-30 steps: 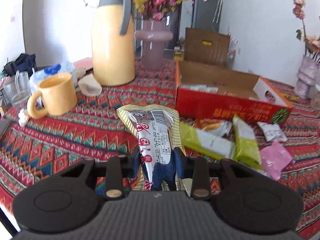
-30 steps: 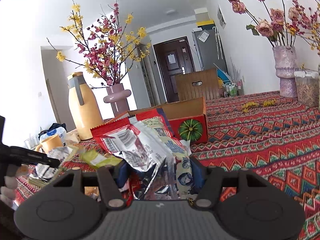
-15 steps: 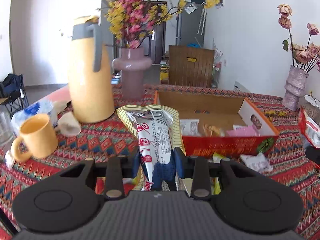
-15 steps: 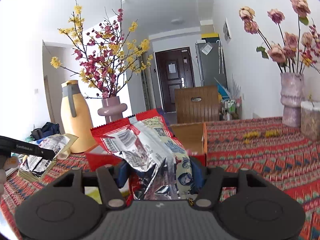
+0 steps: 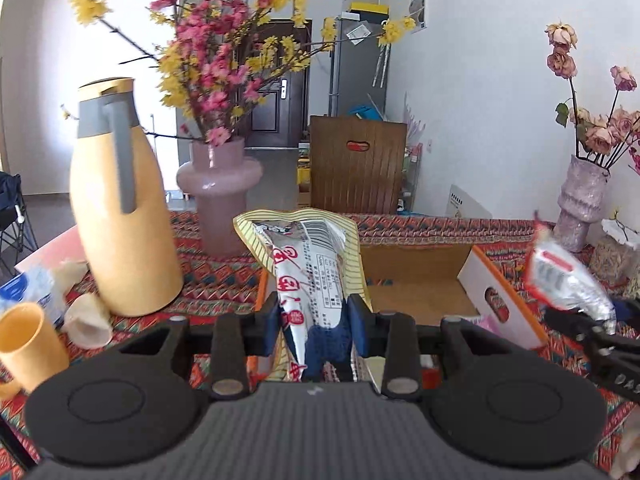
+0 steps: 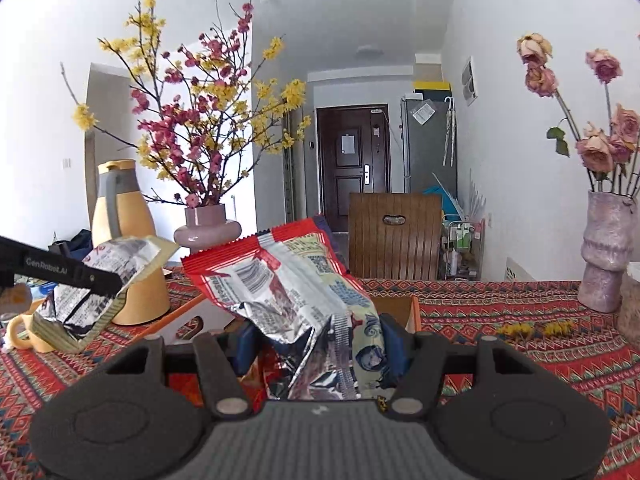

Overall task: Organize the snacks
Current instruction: 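Carry the silver-and-yellow packet and foil wrapper over the cardboard box, then open both grippers to drop the packets into the box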

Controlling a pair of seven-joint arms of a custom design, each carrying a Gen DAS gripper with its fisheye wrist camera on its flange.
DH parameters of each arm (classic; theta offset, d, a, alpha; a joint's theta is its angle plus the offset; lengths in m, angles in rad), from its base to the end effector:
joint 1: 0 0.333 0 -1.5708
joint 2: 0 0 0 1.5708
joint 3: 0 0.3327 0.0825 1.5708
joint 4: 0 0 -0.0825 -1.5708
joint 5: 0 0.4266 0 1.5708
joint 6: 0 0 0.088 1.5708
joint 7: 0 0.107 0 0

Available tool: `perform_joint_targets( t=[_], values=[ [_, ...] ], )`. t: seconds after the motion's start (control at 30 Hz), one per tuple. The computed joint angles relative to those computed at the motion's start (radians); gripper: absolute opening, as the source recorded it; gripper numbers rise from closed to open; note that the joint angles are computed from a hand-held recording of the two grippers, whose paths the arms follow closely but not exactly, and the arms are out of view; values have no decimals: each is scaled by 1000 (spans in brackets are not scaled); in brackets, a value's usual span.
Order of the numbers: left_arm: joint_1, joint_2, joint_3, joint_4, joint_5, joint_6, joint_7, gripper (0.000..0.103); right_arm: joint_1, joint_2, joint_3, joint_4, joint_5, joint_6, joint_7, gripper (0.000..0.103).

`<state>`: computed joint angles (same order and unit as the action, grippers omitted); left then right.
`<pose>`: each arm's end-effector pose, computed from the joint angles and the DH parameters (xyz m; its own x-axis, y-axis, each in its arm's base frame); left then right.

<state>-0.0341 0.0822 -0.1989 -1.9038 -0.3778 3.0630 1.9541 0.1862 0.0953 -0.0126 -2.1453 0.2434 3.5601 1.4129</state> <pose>0.6562 -0.1210 0.5834 -0.2580 -0.9658 0.0240 -0.4567 0.1001 -0.8840 0.6184 0.0784 0.5120 0.0620 -0.9974 -0.0364 -0.2598 0.0191 -0.9655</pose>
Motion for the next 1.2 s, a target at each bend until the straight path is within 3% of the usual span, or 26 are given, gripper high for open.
perform_joint_targets(
  t=[0.2, 0.4, 0.53, 0.57, 0.67, 0.83, 0.97, 1.03, 1.07, 1.1, 1.13, 1.2],
  values=[
    [-11, 96, 12, 105, 99, -11, -91, 36, 16, 112, -28, 152, 17, -80, 1, 61],
    [-32, 207, 38, 203, 229, 1, -204, 36, 110, 231, -138, 295, 89, -148, -16, 61],
    [-27, 269, 37, 248, 282, 9, -255, 36, 159, 288, -196, 336, 113, -146, 3, 61],
    [-21, 279, 31, 249, 288, 19, -258, 36, 156, 294, -195, 341, 107, -154, 6, 61],
    [1, 300, 6, 250, 305, 30, -254, 36, 50, 291, -94, 336, 25, -152, 60, 61],
    [17, 321, -6, 266, 313, 7, -257, 36, 94, 313, -148, 355, 9, -182, 87, 60],
    [57, 327, -53, 270, 282, -7, -228, 41, 109, 320, -167, 358, -9, -192, 109, 63],
    [73, 323, -73, 265, 264, 3, -210, 44, 112, 318, -170, 352, -17, -187, 118, 66],
    [86, 320, -88, 260, 251, 10, -198, 52, 103, 315, -161, 347, -24, -178, 123, 74],
    [90, 317, -92, 255, 242, 19, -195, 68, 100, 309, -156, 336, -27, -158, 127, 84],
    [85, 313, -87, 249, 237, 34, -201, 76, 103, 306, -157, 327, -23, -136, 127, 88],
    [91, 307, -93, 234, 233, 69, -199, 82, 85, 295, -135, 307, -26, -97, 129, 95]
  ],
)
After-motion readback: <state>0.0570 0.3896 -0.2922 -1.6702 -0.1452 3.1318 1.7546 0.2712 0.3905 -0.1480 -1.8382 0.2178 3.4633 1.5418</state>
